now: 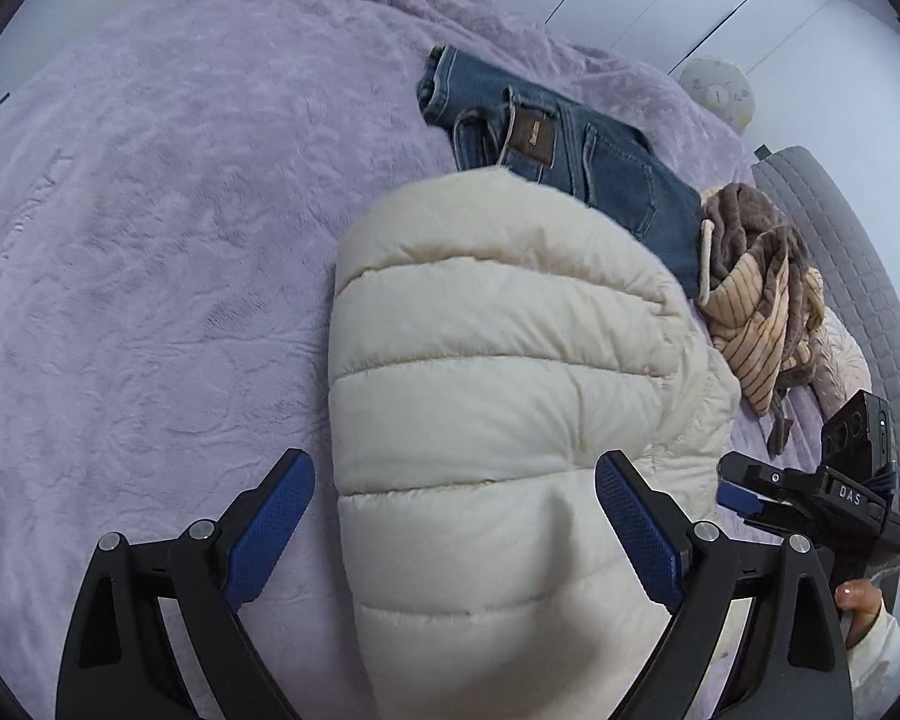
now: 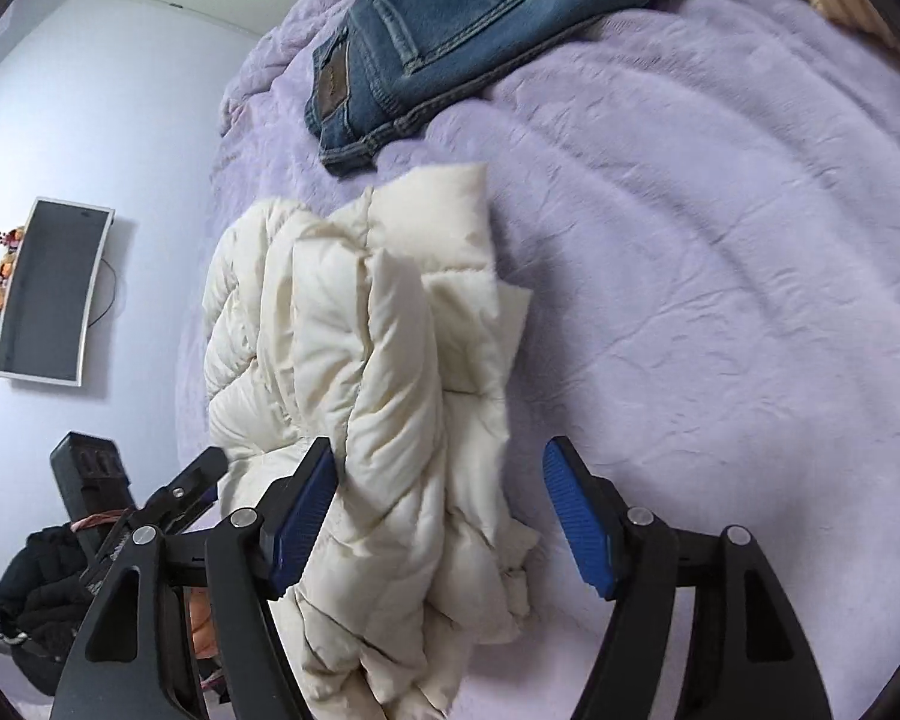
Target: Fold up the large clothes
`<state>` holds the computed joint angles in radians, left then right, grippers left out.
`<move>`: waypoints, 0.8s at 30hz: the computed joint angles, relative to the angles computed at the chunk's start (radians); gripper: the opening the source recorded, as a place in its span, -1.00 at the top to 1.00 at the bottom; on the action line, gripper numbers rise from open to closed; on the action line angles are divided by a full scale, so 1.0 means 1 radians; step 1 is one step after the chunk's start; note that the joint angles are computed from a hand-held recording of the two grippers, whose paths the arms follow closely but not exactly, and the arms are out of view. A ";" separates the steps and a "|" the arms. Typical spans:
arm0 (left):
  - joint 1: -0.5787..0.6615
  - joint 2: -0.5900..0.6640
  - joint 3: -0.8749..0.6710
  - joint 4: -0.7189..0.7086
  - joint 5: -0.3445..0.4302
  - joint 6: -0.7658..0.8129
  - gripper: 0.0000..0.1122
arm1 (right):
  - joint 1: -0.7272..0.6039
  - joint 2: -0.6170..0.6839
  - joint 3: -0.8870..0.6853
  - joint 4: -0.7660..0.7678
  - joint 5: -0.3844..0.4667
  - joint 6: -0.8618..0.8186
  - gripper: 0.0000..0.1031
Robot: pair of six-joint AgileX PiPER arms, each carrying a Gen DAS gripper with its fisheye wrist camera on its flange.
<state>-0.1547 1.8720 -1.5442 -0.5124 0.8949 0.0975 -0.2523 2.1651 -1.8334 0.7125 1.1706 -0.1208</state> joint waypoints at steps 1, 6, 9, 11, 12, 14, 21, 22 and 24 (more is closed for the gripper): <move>0.006 -0.026 0.017 -0.007 0.005 0.017 -0.70 | -0.008 -0.032 0.014 -0.032 -0.013 0.013 -0.36; -0.021 -0.091 0.085 -0.013 0.028 0.095 -0.70 | -0.025 -0.091 -0.005 -0.040 -0.061 -0.039 0.58; -0.081 -0.099 0.132 0.032 0.012 0.066 -0.70 | 0.049 -0.068 -0.074 -0.096 -0.085 -0.053 0.58; -0.134 -0.106 0.177 0.074 -0.042 0.028 -0.70 | 0.099 -0.025 -0.128 -0.151 -0.077 -0.020 0.58; -0.168 -0.110 0.198 0.122 -0.083 -0.001 -0.70 | 0.135 0.003 -0.162 -0.210 -0.078 0.015 0.58; -0.225 -0.107 0.220 0.196 -0.133 -0.046 -0.70 | 0.172 0.027 -0.154 -0.328 -0.096 0.044 0.58; -0.337 -0.073 0.207 0.333 -0.188 -0.144 -0.70 | 0.126 0.139 -0.132 -0.277 -0.132 0.087 0.58; -0.343 -0.069 0.204 0.341 -0.188 -0.148 -0.70 | 0.123 0.143 -0.123 -0.283 -0.139 0.090 0.58; -0.351 -0.062 0.198 0.351 -0.185 -0.154 -0.70 | 0.113 0.148 -0.107 -0.271 -0.147 0.098 0.58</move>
<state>-0.5053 1.8104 -1.3465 -0.1611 0.7099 -0.0567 -0.1395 2.3135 -1.9407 0.4418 1.0235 -0.0228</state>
